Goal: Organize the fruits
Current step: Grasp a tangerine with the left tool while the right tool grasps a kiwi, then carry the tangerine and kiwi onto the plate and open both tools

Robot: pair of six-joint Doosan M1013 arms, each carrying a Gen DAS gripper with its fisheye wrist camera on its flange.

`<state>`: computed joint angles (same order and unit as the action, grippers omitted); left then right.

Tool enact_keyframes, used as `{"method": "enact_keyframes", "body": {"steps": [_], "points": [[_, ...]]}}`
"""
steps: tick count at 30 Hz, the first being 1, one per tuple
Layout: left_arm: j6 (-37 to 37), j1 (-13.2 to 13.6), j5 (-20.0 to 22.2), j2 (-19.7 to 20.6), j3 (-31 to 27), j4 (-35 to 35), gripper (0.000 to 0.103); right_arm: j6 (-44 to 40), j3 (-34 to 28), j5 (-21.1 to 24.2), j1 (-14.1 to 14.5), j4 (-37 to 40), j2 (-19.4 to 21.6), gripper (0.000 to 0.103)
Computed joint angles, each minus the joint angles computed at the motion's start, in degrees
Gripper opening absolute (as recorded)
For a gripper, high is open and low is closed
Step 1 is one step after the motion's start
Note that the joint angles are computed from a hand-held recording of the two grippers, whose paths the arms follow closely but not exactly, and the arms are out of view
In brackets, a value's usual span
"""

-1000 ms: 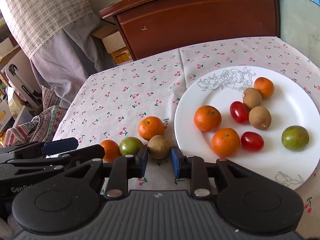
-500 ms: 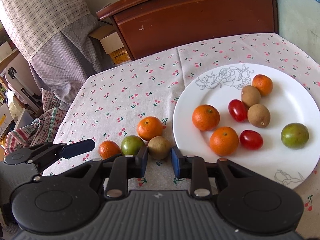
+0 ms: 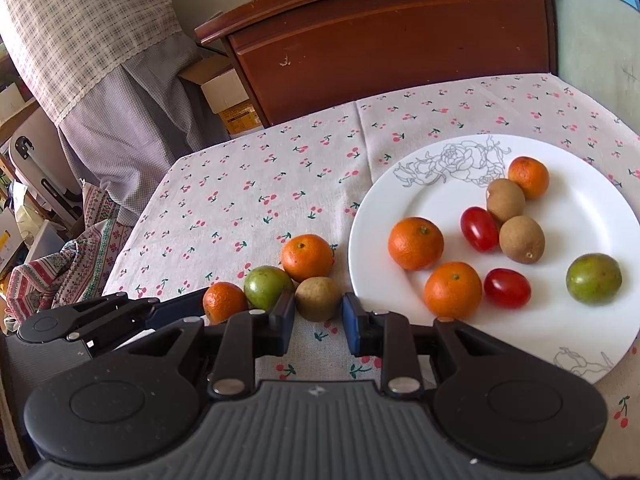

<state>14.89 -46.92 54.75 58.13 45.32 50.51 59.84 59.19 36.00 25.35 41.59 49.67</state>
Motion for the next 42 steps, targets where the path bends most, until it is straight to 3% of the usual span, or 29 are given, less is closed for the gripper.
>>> {"method": "enact_keyframes", "body": {"steps": [2, 7, 14, 22, 27, 32, 38, 42], "points": [[-0.19, -0.06, -0.19, 0.07, 0.02, 0.54, 0.030, -0.24, -0.14, 0.34, -0.05, 0.07, 0.07, 0.026], [-0.70, -0.11, 0.10, 0.20, -0.49, 0.13, 0.029, -0.80, -0.06, 0.99, -0.27, 0.95, 0.00, 0.026], [-8.89, -0.18, -0.08, -1.41, 1.14, 2.10, 0.029, -6.23, 1.56, 0.55, -1.09, 7.28, -1.47, 0.026], [-14.60, 0.33, -3.56, -2.43, 0.85, 2.99, 0.029, -8.11, 3.13, -4.66, -2.73, 11.61, -3.54, 0.026], [-12.20, 1.24, -4.33, -0.98, -3.52, -1.51, 0.029, -3.80, 3.58, -9.31, -3.43, 8.78, -4.14, 0.026], [-5.24, 2.51, -4.24, 1.75, -10.31, -8.69, 0.029, 2.43, 3.65, -11.51, -4.07, 5.03, -4.26, 0.026], [7.51, 3.49, -3.48, 6.29, -19.50, -15.13, 0.029, 12.71, 2.70, -11.46, -3.95, -3.93, -3.71, 0.026], [7.59, 3.95, -4.47, 7.56, -21.06, -17.76, 0.030, 18.82, 1.68, -9.94, -3.84, -9.06, -2.97, 0.026]]}}
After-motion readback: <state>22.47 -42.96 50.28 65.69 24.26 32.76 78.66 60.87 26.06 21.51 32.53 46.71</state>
